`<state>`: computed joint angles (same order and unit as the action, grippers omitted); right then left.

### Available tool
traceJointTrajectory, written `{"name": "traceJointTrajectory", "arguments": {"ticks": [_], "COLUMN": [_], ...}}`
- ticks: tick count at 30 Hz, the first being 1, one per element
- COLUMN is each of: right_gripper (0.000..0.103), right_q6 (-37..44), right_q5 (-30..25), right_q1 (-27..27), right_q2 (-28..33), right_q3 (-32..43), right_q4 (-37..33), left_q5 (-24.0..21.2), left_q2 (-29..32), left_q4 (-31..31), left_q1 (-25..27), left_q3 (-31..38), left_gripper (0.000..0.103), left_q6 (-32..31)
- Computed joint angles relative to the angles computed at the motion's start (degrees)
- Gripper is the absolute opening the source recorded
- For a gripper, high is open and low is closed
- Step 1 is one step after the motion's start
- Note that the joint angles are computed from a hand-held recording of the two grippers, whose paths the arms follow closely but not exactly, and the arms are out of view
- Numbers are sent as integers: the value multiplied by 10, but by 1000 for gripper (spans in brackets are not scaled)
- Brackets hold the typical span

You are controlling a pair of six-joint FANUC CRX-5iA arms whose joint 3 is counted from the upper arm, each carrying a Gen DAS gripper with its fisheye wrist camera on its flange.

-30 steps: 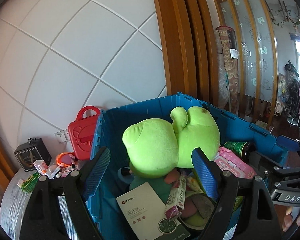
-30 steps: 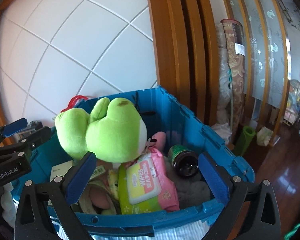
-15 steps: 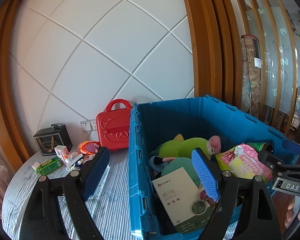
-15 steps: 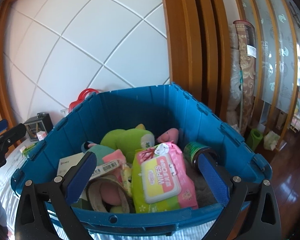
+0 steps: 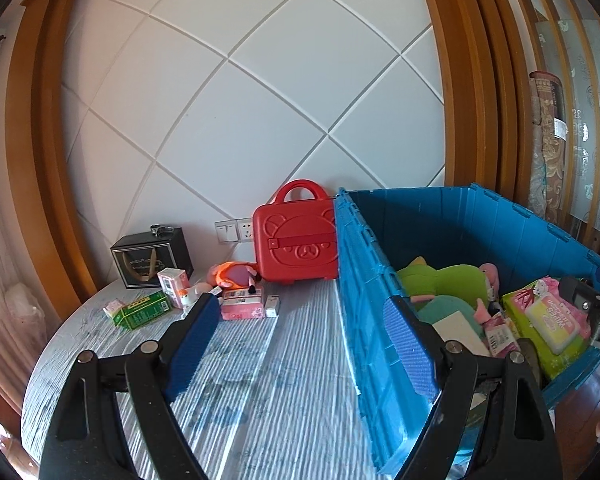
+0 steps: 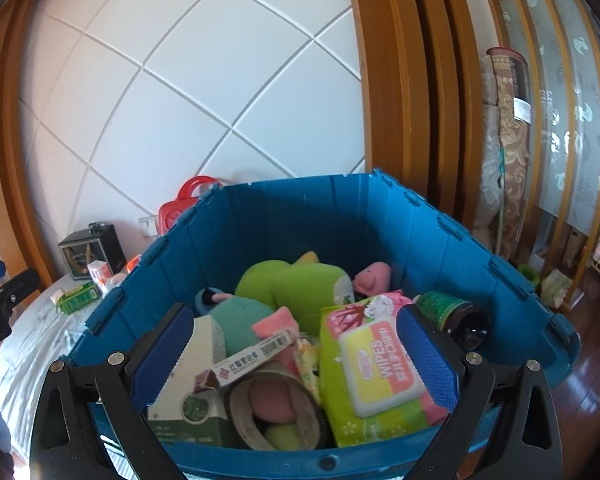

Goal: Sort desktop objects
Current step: 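Withdraw both open tools from the crate and approach the remaining items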

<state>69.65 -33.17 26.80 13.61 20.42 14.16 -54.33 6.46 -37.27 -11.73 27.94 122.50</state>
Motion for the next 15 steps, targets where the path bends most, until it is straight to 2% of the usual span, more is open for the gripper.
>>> {"name": "traceJointTrajectory", "arguments": {"ticks": [4,8,11,14,15], "right_gripper": [103,103,103,103,103], "right_q6": [-38,-99,-171,-255,-264], "right_q5": [20,40,44,41,32], "right_q1": [30,75,113,152,166], "right_q2": [-5,-7,-1,16,30], "right_q3": [-9,-25,-37,-32,-15], "right_q4": [36,115,203,284,290], "left_q5": [20,83,146,190,199], "left_q2": [-38,-83,-112,-123,-122], "left_q4": [19,97,203,343,391], "left_q1": [46,132,222,322,355], "left_q3": [-52,-128,-194,-256,-273], "left_gripper": [84,84,84,84,84], "left_q6": [-3,-48,-142,-288,-340]}}
